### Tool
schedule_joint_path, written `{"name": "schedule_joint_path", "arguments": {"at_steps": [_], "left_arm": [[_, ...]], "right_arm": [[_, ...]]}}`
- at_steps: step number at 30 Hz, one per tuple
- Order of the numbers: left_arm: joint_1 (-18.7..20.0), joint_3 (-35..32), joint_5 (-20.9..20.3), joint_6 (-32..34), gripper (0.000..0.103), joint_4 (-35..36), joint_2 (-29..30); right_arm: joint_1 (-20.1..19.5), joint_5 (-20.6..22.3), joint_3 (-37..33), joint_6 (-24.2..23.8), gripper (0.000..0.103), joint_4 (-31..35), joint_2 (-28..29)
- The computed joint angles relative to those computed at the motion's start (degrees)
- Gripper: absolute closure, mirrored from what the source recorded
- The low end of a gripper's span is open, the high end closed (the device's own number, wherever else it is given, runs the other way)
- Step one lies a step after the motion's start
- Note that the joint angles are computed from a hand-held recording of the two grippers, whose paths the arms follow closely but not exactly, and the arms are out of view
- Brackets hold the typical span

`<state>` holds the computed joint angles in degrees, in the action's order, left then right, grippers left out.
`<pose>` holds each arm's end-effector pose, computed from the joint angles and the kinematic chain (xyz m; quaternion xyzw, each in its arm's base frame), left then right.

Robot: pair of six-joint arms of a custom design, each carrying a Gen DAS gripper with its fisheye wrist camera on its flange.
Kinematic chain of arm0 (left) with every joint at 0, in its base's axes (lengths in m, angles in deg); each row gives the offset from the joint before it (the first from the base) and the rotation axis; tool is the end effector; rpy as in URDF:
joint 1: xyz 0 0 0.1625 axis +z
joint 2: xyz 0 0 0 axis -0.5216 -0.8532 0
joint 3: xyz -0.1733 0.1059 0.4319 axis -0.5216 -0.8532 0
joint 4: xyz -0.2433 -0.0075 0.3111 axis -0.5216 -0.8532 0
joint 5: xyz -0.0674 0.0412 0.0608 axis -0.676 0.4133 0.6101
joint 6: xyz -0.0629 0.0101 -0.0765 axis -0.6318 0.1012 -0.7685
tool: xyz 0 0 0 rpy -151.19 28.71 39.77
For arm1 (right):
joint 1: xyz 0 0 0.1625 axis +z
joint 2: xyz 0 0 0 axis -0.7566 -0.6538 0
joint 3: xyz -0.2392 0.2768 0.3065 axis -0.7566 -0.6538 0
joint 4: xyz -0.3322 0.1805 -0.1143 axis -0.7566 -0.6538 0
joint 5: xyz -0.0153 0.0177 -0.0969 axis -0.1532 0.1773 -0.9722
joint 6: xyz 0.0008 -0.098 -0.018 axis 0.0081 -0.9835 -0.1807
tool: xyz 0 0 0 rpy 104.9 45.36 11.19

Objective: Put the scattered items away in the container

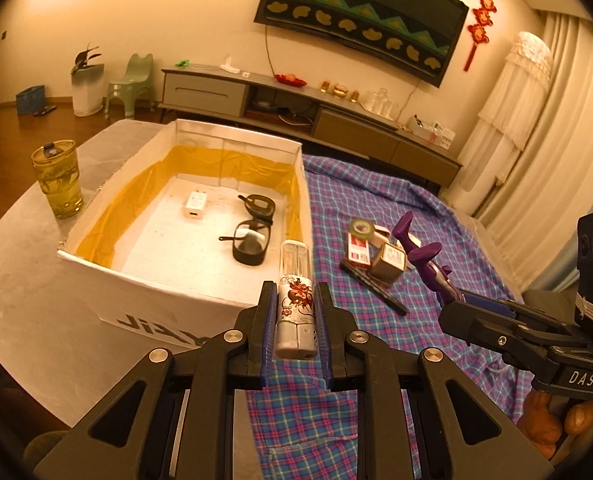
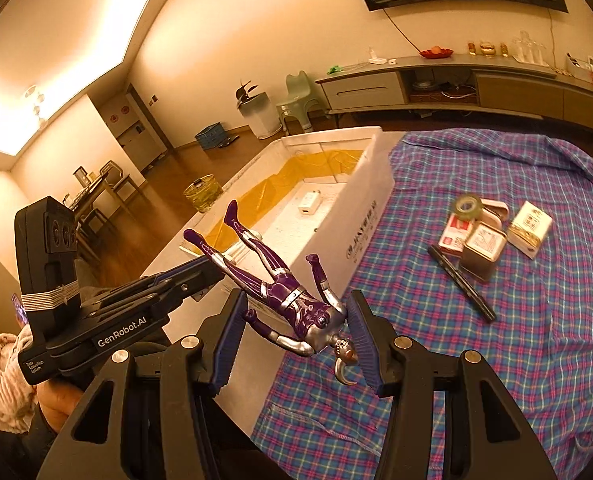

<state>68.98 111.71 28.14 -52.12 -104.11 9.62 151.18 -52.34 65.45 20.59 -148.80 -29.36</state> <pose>-0.3152 -0.4947 0.1842 0.1877 0.9011 -0.3442 0.1854 0.2181 -0.4903 0.2889 0.2032 -0.9230 0.3044 0.1191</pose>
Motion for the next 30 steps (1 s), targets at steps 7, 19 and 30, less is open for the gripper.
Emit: {"name": "schedule_joint_path", "arguments": {"at_steps": [7,19,30], "left_arm": [[1.6,-0.5,0.0,1.1,0.084,-0.8,-0.9],[4.5,-2.0,-0.7,2.7,0.084,-1.4,-2.1],[7.2,-5.7,-0.4,1.3,0.084,2.2,-1.3]], "right_arm": [[2.1,-1.5,-3.1,-0.6,0.051,1.5,2.7],[5.0,-3.5,-8.6,-1.8,0.051,4.2,7.3],[7.0,-5.2,-13.7,-2.9,0.051,6.5,10.9]]}}
